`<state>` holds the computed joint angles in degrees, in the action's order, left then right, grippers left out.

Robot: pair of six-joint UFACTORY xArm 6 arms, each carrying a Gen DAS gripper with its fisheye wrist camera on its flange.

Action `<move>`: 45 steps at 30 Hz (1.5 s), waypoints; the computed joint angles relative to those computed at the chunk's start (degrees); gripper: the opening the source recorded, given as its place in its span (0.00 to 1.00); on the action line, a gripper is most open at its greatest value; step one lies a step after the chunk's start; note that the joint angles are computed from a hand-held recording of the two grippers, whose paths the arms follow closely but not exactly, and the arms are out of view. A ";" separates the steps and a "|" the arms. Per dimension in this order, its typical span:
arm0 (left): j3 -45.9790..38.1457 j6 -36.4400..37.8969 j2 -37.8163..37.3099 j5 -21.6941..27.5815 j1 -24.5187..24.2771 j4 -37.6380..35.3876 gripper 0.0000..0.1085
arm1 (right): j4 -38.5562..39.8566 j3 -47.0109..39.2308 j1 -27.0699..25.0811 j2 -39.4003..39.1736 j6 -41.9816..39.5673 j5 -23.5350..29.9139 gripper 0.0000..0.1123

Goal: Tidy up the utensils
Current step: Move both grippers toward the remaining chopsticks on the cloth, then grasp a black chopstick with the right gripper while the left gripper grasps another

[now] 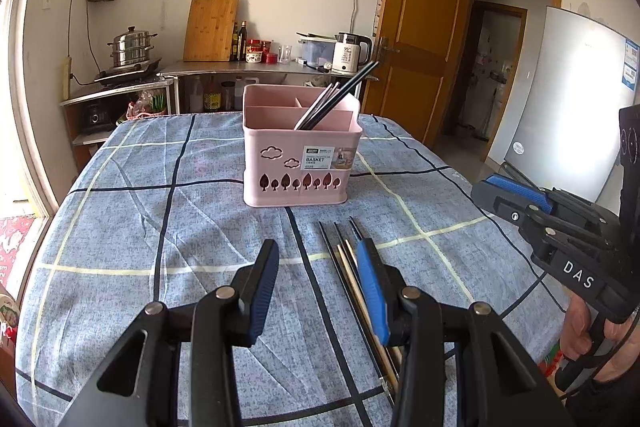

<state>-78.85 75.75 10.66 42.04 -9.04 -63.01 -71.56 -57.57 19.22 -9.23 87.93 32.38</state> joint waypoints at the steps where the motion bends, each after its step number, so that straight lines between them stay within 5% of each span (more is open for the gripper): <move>1: 0.32 -0.23 -0.06 0.05 -0.16 0.25 0.39 | 0.23 0.26 -0.19 -0.06 0.06 -0.23 0.20; 13: -2.06 -7.46 4.66 -0.64 -3.43 7.84 0.39 | 4.64 2.19 -3.71 2.28 -1.25 -6.35 0.20; 24: -9.79 -18.84 13.70 -1.04 -6.83 19.50 0.37 | 22.88 2.29 -8.29 10.08 -13.61 -17.83 0.20; 34: -9.34 -19.96 14.12 -2.93 -7.97 22.07 0.37 | 32.33 -0.54 -7.97 14.65 -22.36 -16.09 0.20; 45: -7.94 -21.55 13.83 -7.83 -9.70 25.66 0.33 | 32.93 -2.28 -7.39 15.51 -23.55 -12.98 0.20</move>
<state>-86.79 54.20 24.49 34.21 -18.74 -37.35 -38.63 -59.85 11.83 6.28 64.39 19.40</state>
